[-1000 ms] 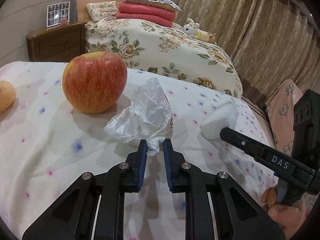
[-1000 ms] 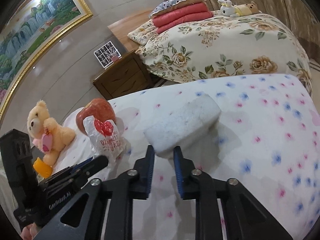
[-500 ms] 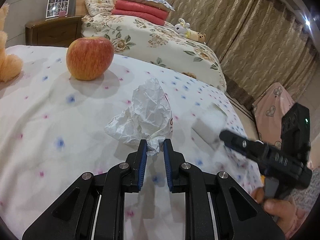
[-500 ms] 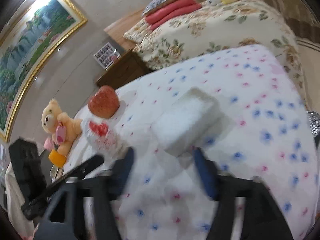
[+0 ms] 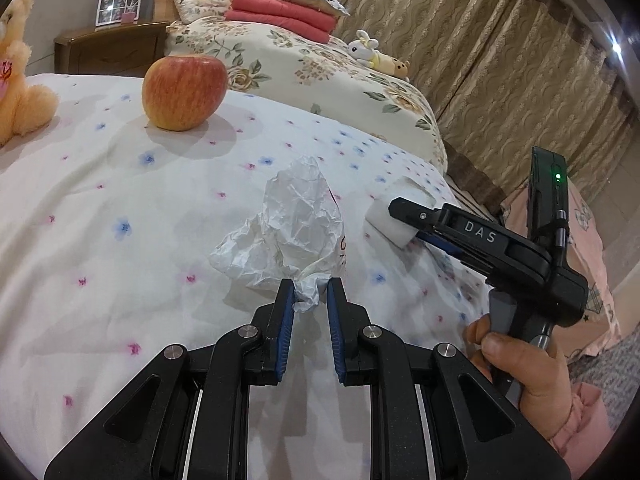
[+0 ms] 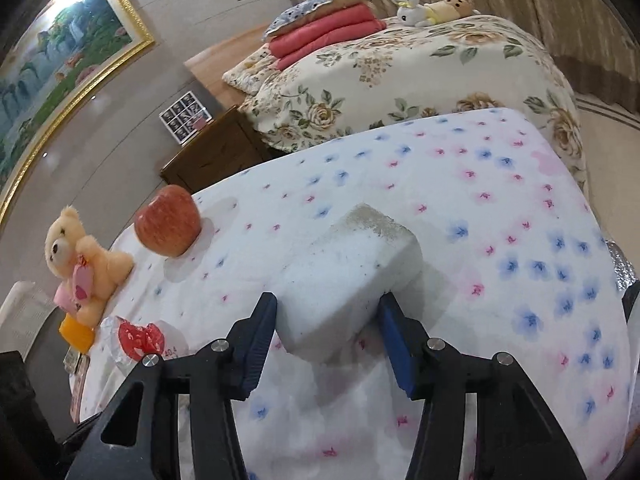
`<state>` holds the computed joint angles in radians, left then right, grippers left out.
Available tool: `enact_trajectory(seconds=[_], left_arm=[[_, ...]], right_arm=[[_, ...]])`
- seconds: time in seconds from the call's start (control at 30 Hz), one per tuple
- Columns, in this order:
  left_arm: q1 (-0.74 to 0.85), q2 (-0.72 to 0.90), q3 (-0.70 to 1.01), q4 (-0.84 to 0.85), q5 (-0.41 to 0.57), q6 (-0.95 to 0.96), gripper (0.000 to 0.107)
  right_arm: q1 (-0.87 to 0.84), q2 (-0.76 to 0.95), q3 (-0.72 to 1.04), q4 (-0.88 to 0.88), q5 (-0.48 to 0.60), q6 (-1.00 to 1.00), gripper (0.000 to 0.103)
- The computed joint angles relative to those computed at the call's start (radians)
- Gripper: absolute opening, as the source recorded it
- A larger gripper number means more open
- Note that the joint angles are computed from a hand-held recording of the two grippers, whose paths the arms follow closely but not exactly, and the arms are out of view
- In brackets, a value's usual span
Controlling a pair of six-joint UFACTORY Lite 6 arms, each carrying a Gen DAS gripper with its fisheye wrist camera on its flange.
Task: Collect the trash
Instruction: 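Carry the white tissue and foam block over the bin and lower them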
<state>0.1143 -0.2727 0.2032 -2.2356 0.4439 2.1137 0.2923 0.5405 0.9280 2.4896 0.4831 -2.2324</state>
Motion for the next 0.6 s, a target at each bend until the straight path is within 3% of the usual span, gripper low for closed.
enact_trajectory(seconds=[0.23,0.6], left_arm=[[-0.121,-0.059,-0.041,-0.090,-0.033,0.023,0.015],[-0.429,-0.083,-0.039,-0.445,-0.105,0.202,0.015]], right_arm=[[-0.060,-0.188,-0.260,-0.009,0.113,-0.084,0.052],[-0.307,-0.488,-0.598,-0.214,0.193,-0.068,0.052]])
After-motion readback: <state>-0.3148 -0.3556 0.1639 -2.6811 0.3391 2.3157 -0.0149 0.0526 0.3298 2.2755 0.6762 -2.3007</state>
